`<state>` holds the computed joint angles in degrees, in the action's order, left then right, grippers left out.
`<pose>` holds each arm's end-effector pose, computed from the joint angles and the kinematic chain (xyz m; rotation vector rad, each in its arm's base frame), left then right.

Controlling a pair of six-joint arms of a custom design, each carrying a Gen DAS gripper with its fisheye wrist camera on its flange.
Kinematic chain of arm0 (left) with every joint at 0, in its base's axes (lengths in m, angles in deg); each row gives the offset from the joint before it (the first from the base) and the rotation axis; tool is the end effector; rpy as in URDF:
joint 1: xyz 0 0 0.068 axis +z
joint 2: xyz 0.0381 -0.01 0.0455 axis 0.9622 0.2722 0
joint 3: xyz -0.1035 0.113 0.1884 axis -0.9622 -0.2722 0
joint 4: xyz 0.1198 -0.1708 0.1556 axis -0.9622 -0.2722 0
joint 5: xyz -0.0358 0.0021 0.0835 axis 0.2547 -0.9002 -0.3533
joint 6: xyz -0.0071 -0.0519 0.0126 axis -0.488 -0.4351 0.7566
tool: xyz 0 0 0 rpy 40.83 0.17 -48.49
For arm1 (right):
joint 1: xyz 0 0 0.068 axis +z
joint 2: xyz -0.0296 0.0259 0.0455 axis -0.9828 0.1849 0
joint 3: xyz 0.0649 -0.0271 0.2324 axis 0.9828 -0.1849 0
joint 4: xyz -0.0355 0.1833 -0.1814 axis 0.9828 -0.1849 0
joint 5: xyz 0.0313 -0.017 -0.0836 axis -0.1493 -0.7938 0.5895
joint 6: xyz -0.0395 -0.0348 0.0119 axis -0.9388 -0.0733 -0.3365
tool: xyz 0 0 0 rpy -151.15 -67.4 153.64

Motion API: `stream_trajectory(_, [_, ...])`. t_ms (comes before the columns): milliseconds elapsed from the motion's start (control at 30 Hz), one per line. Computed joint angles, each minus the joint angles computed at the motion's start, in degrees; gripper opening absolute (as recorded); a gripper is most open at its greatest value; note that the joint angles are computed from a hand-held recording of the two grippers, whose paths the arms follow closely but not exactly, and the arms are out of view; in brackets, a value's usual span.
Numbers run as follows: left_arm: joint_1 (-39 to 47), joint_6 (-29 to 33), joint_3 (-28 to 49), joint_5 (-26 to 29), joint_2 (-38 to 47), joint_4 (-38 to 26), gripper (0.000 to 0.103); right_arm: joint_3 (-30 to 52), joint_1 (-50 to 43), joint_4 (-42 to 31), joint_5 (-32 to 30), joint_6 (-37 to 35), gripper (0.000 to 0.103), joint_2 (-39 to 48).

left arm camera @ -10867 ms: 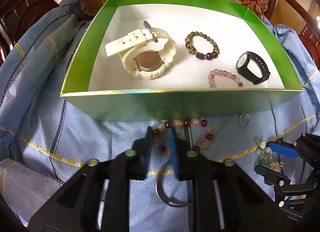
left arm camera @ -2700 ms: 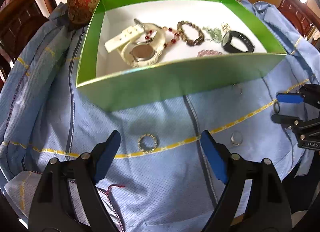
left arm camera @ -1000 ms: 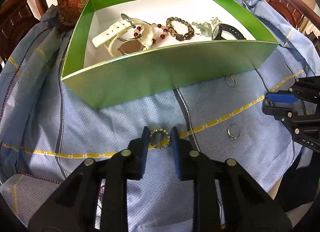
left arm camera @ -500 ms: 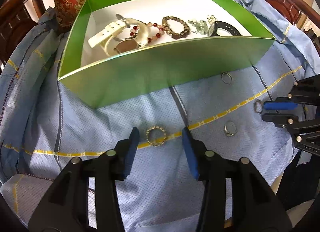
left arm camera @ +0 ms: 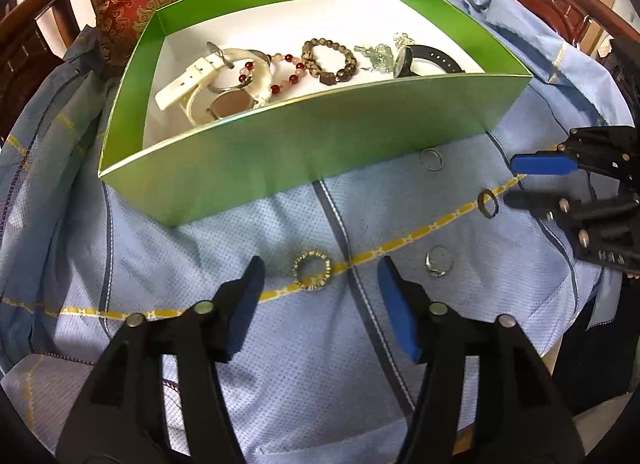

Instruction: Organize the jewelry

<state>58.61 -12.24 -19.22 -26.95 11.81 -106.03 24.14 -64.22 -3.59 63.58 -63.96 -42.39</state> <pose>0.2055 -0.0632 0.2568 0.8831 2.5952 -0.1956 0.1323 0.0369 0.2644 -0.3939 2.6490 0.1183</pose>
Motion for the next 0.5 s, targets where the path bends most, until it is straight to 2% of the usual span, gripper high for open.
stream_trajectory(167, [-1.59,0.17,-0.86,-2.05,-0.02,0.28,0.061,-0.82,5.79,1.01,3.20,1.64,0.047,0.39])
stream_trajectory(233, [-2.06,-0.73,-0.80,-2.42,0.38,0.73,0.061,-1.62,7.04,1.71,4.07,2.43,0.043,0.87])
stream_trajectory(300, [-1.67,-1.51,-0.64,-2.96,0.76,1.25,0.060,-1.74,6.18,2.02,2.75,2.48,0.036,0.71])
stream_trajectory(367, [-1.13,-2.90,-0.36,-4.04,1.48,2.12,0.060,-1.68,5.31,2.11,2.89,2.68,0.035,0.78])
stream_trajectory(433, [0.12,-4.32,-0.15,-6.17,2.02,3.16,0.065,-1.43,3.58,2.05,3.26,2.60,0.035,0.97])
stream_trajectory(500, [2.17,-4.75,0.72,-5.33,2.92,2.75,0.066,-1.10,1.58,1.61,3.51,2.73,0.035,0.99])
